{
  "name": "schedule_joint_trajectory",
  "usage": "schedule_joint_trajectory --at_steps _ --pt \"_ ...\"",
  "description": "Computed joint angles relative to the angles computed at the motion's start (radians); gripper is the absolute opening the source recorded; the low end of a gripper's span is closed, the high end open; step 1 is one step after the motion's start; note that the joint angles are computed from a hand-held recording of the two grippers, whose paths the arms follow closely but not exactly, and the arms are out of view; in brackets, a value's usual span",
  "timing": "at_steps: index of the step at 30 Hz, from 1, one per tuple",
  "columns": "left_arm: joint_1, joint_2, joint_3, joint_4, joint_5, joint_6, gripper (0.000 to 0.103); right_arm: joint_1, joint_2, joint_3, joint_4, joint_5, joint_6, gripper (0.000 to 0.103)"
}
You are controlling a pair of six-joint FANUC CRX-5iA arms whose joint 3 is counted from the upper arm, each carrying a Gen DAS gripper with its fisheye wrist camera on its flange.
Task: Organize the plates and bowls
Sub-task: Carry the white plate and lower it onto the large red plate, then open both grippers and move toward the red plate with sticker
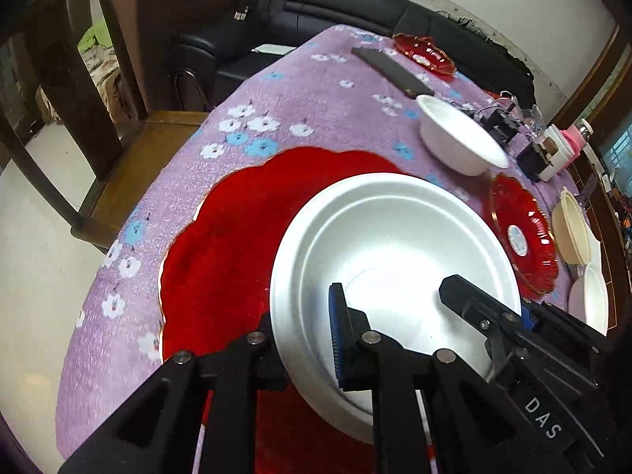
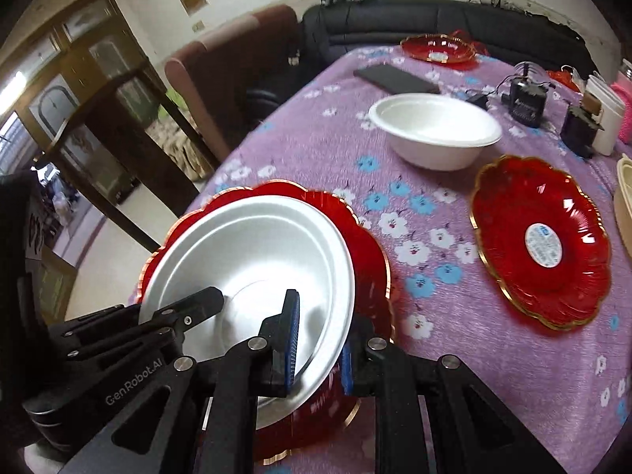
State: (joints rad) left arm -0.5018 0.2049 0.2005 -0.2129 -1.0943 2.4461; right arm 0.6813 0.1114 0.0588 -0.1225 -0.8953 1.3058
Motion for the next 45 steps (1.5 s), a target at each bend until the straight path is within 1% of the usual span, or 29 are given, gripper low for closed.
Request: schedule_joint_trajectory --at_steps 1,3,6,8,10,11,12,14,15,17,19,20,21,22,24,25,26,27,29,32,34,35,36,38,40,41,42,44,45 --pt "0.008 0.0 -0.007 0.008 0.005 -0.008 0.014 0.005 0.013 0.007 0.008 -0.004 -0.01 0.019" --pt "0.018 0.0 -0.02 0.023 0.012 -0.018 0.024 0.012 0.027 0.016 0.014 -0.013 -0.019 0.019" --pt "0.036 -0.008 -0.045 0.06 0.047 -0.057 0.033 0.037 0.041 0.01 0.069 -0.005 -0.047 0.02" --pt "0.029 -0.01 -0.038 0.048 0.041 -0.056 0.034 0.048 0.038 -0.006 0.101 0.01 -0.071 0.02" --pt "0.033 -0.024 -0.054 0.061 0.058 -0.062 0.036 0.054 0.032 -0.018 0.115 0.03 -0.085 0.02" --pt "0.035 -0.035 -0.064 0.069 0.065 -0.062 0.04 0.06 0.022 -0.038 0.138 0.054 -0.101 0.021" --pt "0.036 -0.041 -0.067 0.07 0.064 -0.055 0.048 0.064 0.014 -0.052 0.158 0.073 -0.114 0.021" --pt "0.036 -0.067 -0.085 0.07 0.076 -0.036 0.057 0.065 -0.005 -0.074 0.177 0.098 -0.138 0.028" --pt "0.032 -0.077 -0.088 0.06 0.077 -0.024 0.058 0.058 -0.021 -0.084 0.163 0.112 -0.141 0.031" --pt "0.017 -0.106 -0.095 0.039 0.079 -0.003 0.06 0.048 -0.056 -0.108 0.142 0.142 -0.15 0.042" --pt "0.0 -0.14 -0.106 0.019 0.09 0.023 0.07 0.049 -0.099 -0.152 0.163 0.182 -0.181 0.047" --pt "-0.01 -0.165 -0.124 0.007 0.116 0.043 0.078 0.05 -0.124 -0.176 0.175 0.2 -0.193 0.048" --pt "-0.023 -0.218 -0.176 -0.002 0.195 0.075 0.085 0.052 -0.15 -0.2 0.183 0.213 -0.198 0.048" --pt "-0.03 -0.267 -0.236 -0.004 0.288 0.104 0.088 0.055 -0.171 -0.219 0.191 0.221 -0.201 0.048" --pt "-0.051 -0.361 -0.357 -0.009 0.488 0.181 0.092 0.071 -0.237 -0.294 0.26 0.251 -0.243 0.049" --pt "-0.059 -0.376 -0.382 0.01 0.534 0.171 0.092 0.074 -0.262 -0.32 0.288 0.26 -0.257 0.049" --pt "-0.078 -0.371 -0.372 0.015 0.527 0.148 0.092 0.081 -0.302 -0.365 0.334 0.273 -0.281 0.049" --pt "-0.107 -0.358 -0.333 -0.033 0.48 0.176 0.092 0.085 -0.334 -0.397 0.373 0.278 -0.3 0.049" --pt "-0.224 -0.324 -0.218 -0.23 0.346 0.318 0.092 0.086 -0.402 -0.453 0.433 0.276 -0.325 0.049" --pt "-0.368 -0.286 -0.078 -0.43 0.175 0.418 0.092 0.063 -0.506 -0.502 0.5 0.252 -0.317 0.049" --pt "-0.485 -0.255 0.024 -0.601 0.013 0.479 0.092 0.046 -0.573 -0.524 0.576 0.233 -0.311 0.049" --pt "-0.554 -0.225 0.096 -0.698 -0.097 0.482 0.095 0.03 -0.608 -0.529 0.633 0.224 -0.313 0.049" --pt "-0.598 -0.202 0.152 -0.758 -0.177 0.463 0.102 0.012 -0.625 -0.523 0.657 0.221 -0.306 0.051" --pt "-0.663 -0.157 0.26 -0.848 -0.292 0.4 0.103 -0.034 -0.656 -0.486 0.683 0.214 -0.28 0.067" --pt "-0.668 -0.133 0.344 -0.836 -0.318 0.283 0.103 -0.078 -0.661 -0.425 0.715 0.202 -0.251 0.07" --pt "-0.675 -0.108 0.408 -0.841 -0.349 0.218 0.103 -0.1 -0.646 -0.376 0.753 0.186 -0.24 0.071" --pt "-0.686 -0.079 0.47 -0.864 -0.378 0.162 0.103 -0.113 -0.635 -0.342 0.777 0.175 -0.232 0.071" --pt "-0.71 -0.023 0.591 -0.917 -0.425 0.035 0.103 -0.141 -0.588 -0.239 0.843 0.14 -0.217 0.079" --pt "-0.715 0.025 0.69 -0.946 -0.452 -0.072 0.103 -0.147 -0.568 -0.201 0.872 0.127 -0.215 0.081"
